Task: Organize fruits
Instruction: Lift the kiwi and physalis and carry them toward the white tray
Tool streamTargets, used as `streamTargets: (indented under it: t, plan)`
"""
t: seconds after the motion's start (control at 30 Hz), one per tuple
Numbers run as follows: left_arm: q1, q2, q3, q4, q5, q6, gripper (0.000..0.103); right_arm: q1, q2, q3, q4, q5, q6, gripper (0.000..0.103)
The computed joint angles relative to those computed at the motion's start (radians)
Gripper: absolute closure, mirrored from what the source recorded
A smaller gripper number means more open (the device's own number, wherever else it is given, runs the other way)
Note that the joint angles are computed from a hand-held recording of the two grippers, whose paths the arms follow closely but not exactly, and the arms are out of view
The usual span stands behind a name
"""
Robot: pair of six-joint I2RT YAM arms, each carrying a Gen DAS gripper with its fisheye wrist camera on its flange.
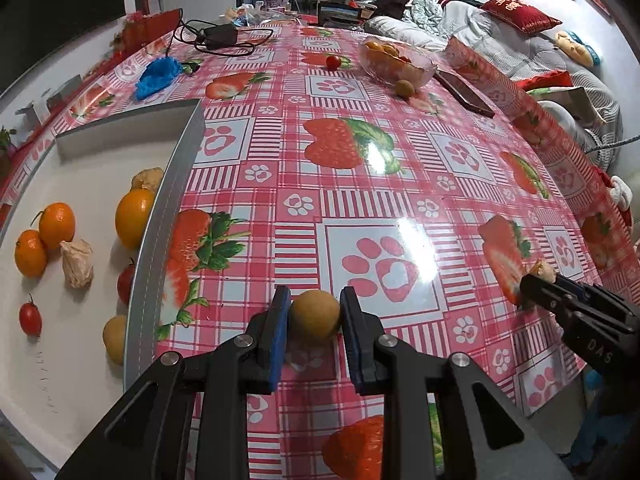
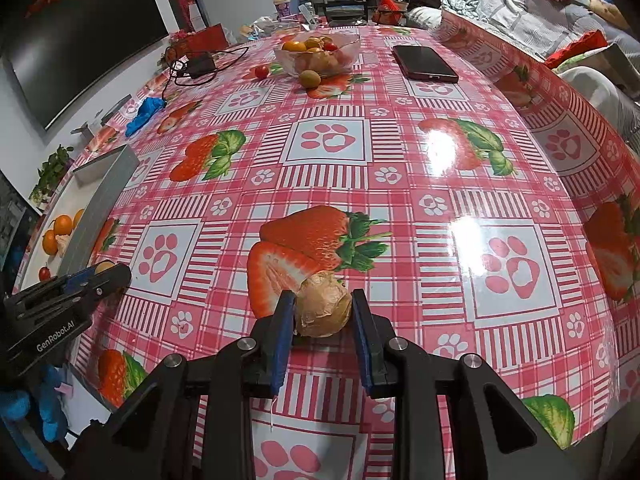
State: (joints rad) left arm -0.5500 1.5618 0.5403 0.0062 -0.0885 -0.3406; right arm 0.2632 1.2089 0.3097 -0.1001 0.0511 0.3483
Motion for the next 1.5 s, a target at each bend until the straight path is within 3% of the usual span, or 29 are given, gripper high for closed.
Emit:
streamTargets:
  t: [1.37,1.5]
  plan:
    - [-0.005,0.003,0.003,-0.004,-0.003,0.003,0.075,0.033,0.034,0.021,-0.007,0.049,-0.018,0.073]
    - [0.014,-0.005,0.011,-0.028,0.054,0.013,0.076,0.033,0.037,0.026,-0.015,0.044,-0.014,0.074]
